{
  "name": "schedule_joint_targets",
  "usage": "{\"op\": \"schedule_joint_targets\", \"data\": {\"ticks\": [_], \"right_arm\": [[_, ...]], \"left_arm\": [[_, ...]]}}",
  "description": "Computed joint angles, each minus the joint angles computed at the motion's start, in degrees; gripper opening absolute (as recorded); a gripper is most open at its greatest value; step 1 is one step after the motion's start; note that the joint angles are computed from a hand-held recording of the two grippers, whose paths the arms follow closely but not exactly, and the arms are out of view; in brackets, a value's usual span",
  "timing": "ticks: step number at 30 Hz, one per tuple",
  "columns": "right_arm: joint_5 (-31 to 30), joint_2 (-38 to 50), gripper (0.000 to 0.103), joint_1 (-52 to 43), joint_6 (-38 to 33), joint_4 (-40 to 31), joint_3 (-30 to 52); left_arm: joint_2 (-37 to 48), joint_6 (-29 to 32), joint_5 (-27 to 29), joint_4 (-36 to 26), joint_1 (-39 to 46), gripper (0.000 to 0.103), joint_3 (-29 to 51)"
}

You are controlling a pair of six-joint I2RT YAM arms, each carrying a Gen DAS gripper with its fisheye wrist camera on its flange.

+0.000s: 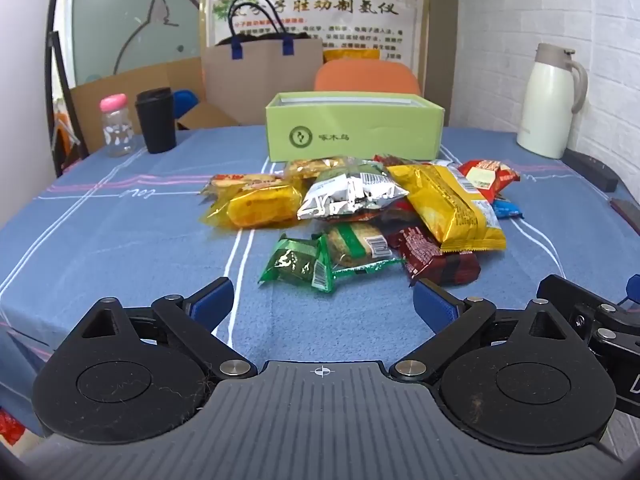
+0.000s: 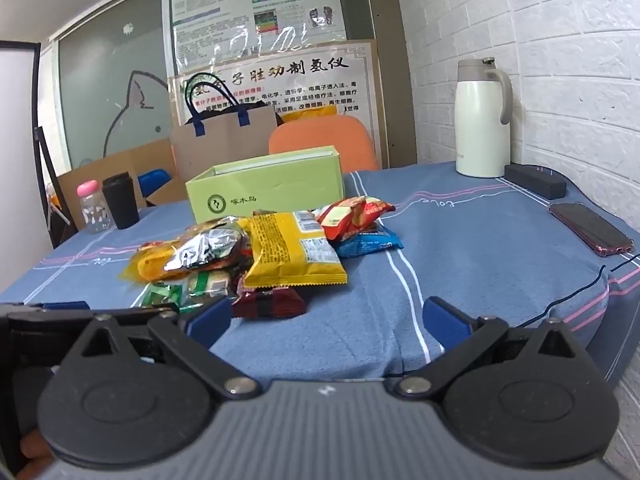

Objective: Organize snacks
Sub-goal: 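Move the left tool toward the yellow snack bag in the pile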

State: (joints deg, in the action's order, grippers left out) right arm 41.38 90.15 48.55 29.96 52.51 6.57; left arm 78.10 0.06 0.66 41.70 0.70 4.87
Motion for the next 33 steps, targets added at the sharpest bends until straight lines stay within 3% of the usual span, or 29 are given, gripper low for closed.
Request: {"op": "schedule_joint_targets", "data": {"ticks": [11,13,17,21,26,33], "right_arm": [[-2.33,-0.2,0.102,-2.0,-1.47,0.68,-0.11],[-3.42,1.4,0.102,-3.57,-3.29,4.44,-0.55],[-9.95,4.54,0.102,-8.72,-6.7,8.23,0.17],[-21.03,8.99,0.102,-15.62,-7.51,12.99,1.18],[-22.07,14.11,0.102,-19.15,-10.44,9.76,6.75],[-24.85,17.24,0.102,-23.28,-12.0,-1.54,14.29]], "left_arm": [[1.05,-1.01,-0.73,-3.23,-1.36,0.088,3.51],[1.69,-1.29,-0.58,-4.54,-1.57,0.088,5.21],[4.34,-1.89,-0.46,-5.9,-1.48,0.088,8.29],[6.99,-2.44,0.07,-8.35,-0.47,0.088,11.93],[10.89,-3.37,2.82,-9.49,1.97,0.087,16.35],[14.48,-2.81,5.5,-16.29,3.07,0.085,22.95]]}}
